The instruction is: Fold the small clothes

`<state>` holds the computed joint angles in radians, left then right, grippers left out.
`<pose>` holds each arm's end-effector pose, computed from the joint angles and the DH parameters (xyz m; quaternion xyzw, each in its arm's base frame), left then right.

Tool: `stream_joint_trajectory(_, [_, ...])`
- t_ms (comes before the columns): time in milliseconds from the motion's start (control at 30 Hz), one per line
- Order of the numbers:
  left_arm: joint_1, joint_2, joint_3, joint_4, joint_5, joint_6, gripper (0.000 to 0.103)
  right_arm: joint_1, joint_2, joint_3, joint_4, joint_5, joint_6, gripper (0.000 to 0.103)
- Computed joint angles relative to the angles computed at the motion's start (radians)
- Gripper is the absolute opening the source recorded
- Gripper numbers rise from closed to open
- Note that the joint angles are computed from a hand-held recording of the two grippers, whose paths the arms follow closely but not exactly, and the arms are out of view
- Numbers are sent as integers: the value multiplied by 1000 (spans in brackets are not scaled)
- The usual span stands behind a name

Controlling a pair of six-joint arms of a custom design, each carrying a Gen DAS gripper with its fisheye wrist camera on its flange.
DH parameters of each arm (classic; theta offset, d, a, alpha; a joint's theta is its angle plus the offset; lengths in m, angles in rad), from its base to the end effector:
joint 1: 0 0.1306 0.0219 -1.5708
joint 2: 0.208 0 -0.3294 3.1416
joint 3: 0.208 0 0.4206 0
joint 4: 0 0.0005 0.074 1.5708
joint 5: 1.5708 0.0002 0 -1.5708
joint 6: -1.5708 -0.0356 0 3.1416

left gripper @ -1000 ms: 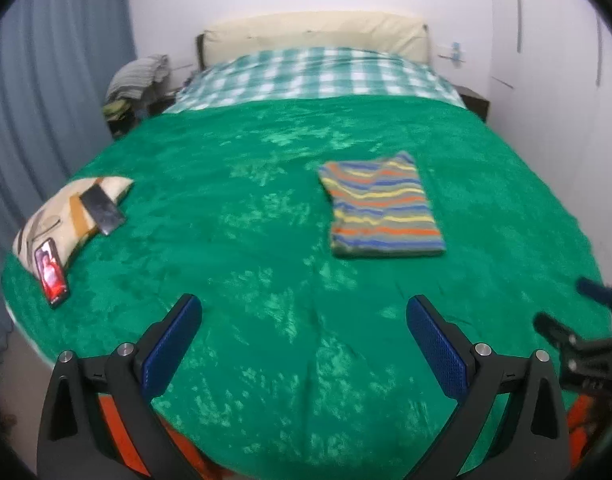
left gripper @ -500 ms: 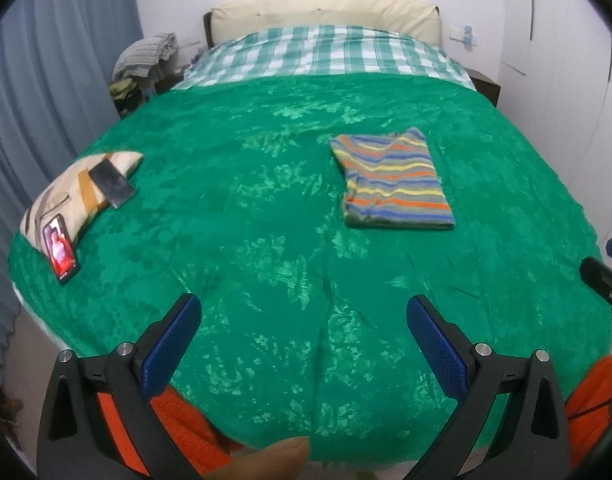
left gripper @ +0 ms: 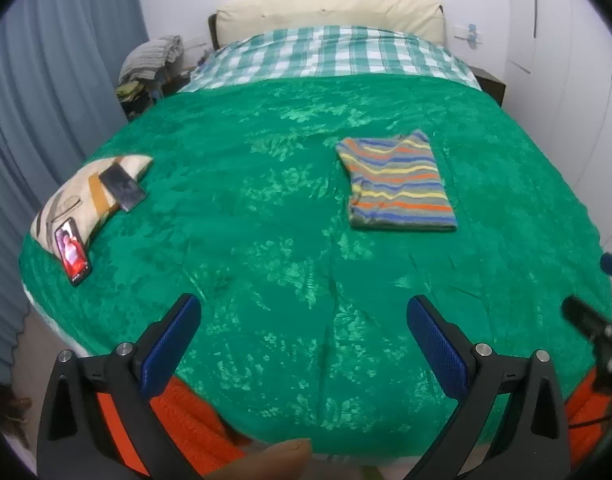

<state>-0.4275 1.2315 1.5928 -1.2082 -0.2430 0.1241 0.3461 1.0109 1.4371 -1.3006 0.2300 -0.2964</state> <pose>0.4074 -0.1767 0.5244 0.0979 0.9241 0.0133 0.3691 0.3424 0.1143 0.5302 0.0159 0.9345 0.0047 0.3557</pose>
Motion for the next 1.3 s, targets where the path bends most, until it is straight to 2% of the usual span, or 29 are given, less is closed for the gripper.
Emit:
stream_joint_trajectory(533, [-12,-24,2,-9,-13,-25,103,72,32,69,-73,57,-17,103])
stream_joint_trajectory(867, [-19,-9,52,-29,8,-28,103,119,93,192,-159,240,-97,103])
stream_joint_trajectory(1033, [-30,0,56,-36,3,-15,103,126,94,208,-202,281,-124,103])
stream_joint_trajectory(1300, [-35,11,66,-46,5,-5,103,116,84,208,-229,287,-153,103])
